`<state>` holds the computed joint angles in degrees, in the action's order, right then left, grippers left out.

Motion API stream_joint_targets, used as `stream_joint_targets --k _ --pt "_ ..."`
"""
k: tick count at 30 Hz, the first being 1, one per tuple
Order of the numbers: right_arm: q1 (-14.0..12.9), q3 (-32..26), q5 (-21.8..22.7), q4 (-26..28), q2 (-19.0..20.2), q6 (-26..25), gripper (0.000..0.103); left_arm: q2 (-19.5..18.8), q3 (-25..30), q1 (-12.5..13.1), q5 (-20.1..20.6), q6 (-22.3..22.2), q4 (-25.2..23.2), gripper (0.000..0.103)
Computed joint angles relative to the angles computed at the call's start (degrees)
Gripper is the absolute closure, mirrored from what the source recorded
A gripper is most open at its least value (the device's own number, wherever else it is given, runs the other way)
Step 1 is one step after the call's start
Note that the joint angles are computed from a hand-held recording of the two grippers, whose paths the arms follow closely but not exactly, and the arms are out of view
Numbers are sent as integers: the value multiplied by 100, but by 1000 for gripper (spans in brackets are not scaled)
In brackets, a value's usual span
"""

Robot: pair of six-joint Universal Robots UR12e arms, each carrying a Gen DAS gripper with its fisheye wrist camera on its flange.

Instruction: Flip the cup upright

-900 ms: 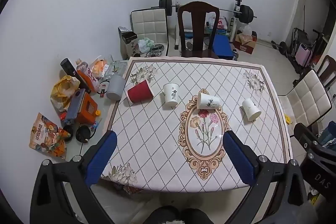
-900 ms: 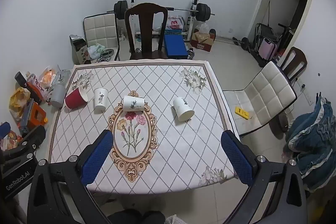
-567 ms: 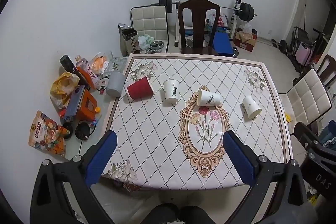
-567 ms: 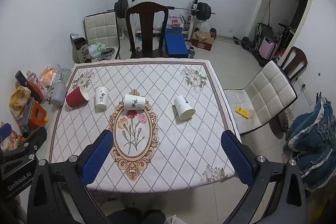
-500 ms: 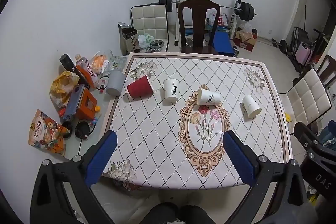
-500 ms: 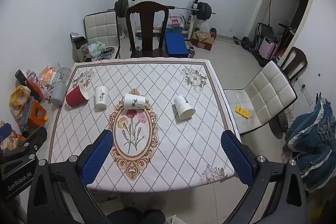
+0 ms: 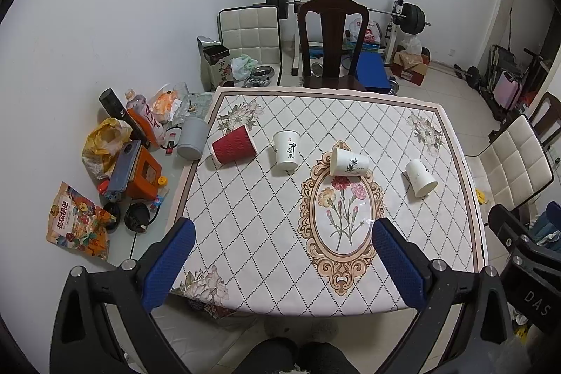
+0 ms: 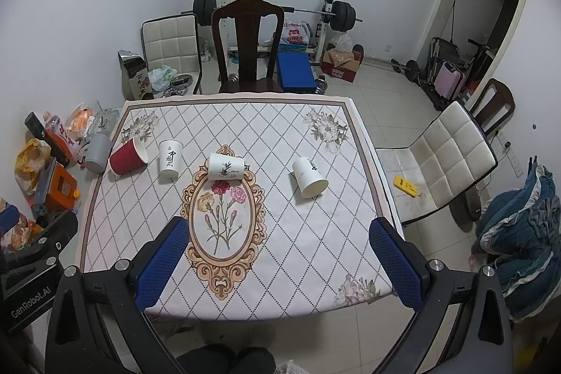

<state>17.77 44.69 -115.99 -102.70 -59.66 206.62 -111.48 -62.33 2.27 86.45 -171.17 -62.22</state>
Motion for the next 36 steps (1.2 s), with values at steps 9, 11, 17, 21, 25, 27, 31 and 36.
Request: stream_joint_targets --k 9,11,17,21,25,27,31,36 --pt "6 59 -18 -4 -15 21 0 -19 50 2 1 -3 -33 0" --pt "3 77 -15 -26 -22 17 0 -35 89 -2 -2 -11 -81 0" --pt "-3 45 -1 7 -15 14 0 -38 103 -12 16 -14 -86 0" --pt "0 12 -2 36 -5 11 0 -38 104 -14 17 -20 -90 0" --pt "-1 39 1 21 -14 0 0 -31 87 -12 13 -19 -68 0" --pt "-1 40 2 20 -19 6 0 -29 83 -10 14 -14 -60 0" --pt "-1 41 -2 13 -23 8 0 -32 88 -12 16 -16 -65 0" --pt "14 81 -14 -54 1 23 0 -27 82 -9 2 -8 -63 0"
